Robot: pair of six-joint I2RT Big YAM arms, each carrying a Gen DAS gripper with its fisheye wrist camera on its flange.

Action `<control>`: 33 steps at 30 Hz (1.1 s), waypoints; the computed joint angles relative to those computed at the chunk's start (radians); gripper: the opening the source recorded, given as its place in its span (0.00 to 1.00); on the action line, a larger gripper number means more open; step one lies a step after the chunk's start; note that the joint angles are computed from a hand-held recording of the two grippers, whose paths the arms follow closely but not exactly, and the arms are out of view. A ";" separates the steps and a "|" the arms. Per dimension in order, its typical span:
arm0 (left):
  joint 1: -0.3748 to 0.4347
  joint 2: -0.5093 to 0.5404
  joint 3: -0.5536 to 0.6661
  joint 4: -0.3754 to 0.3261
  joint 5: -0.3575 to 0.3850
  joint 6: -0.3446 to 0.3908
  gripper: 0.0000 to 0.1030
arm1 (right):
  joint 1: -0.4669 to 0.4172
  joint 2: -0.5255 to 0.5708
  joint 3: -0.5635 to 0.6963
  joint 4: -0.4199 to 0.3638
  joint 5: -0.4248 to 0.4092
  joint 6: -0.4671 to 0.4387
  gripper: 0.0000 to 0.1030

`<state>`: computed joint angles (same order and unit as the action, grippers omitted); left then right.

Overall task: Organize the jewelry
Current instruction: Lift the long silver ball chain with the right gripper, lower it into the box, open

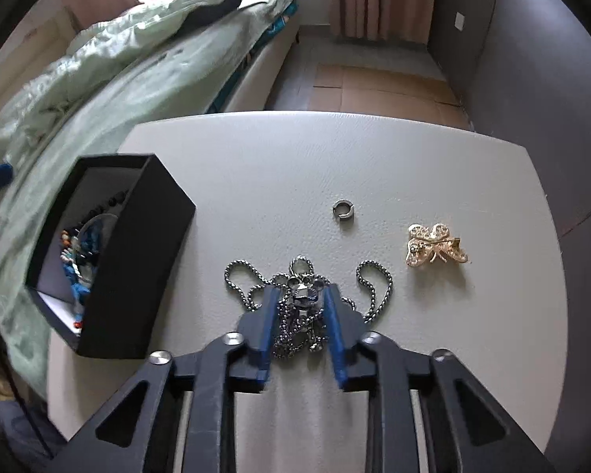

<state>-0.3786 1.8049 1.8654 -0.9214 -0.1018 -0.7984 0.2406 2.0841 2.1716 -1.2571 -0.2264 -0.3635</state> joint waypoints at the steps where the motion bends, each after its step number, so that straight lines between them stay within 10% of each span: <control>1: 0.000 0.001 0.001 0.000 0.001 0.002 0.86 | 0.003 -0.004 -0.007 0.009 0.009 -0.003 0.16; 20: -0.001 -0.058 -0.040 0.024 -0.064 0.026 0.88 | -0.006 -0.136 -0.024 0.073 -0.140 0.003 0.15; 33: 0.017 -0.125 -0.122 0.110 -0.079 0.000 1.00 | 0.021 -0.170 0.179 0.039 -0.171 -0.005 0.15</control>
